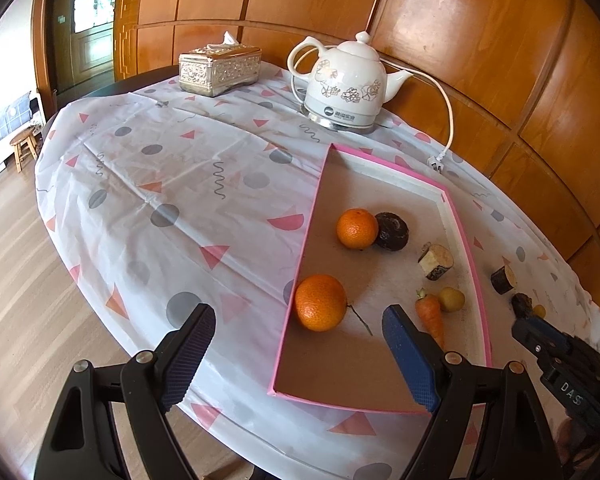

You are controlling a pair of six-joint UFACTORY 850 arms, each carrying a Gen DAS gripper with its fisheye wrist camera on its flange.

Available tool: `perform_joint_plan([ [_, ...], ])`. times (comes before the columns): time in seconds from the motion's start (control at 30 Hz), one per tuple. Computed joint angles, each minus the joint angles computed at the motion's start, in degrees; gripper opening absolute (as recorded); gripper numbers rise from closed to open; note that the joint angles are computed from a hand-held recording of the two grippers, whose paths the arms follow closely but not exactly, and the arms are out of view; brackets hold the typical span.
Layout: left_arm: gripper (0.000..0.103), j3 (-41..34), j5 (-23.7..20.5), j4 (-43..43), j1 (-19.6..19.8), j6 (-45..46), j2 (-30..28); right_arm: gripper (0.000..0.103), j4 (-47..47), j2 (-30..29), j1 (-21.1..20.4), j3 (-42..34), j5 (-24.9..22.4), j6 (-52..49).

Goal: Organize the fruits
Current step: 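Carry the potato with the right tool into the tray and release, then move both tools back toward the remaining log piece, dark item and tomato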

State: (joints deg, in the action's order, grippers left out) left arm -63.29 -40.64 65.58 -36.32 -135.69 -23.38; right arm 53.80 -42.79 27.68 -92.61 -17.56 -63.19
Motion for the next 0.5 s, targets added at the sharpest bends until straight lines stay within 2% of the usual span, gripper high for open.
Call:
perform_joint_plan([
  [0.2, 0.086, -1.0, -0.4, 0.0, -0.5, 1.7, -0.5, 0.036, -0.9, 1.5, -2.1, 3.4, 5.1, 3.8],
  [0.33, 0.086, -1.9, -0.4, -0.4, -0.8, 3.3, -0.9, 0.036, -4.9, 2.0, -4.0, 5.0, 8.0, 10.1],
  [0.5, 0.086, -3.1, -0.4, -0.8, -0.9, 5.4, -1.6, 0.036, -17.4, 2.1, -6.2, 6.2, 11.0, 25.7],
])
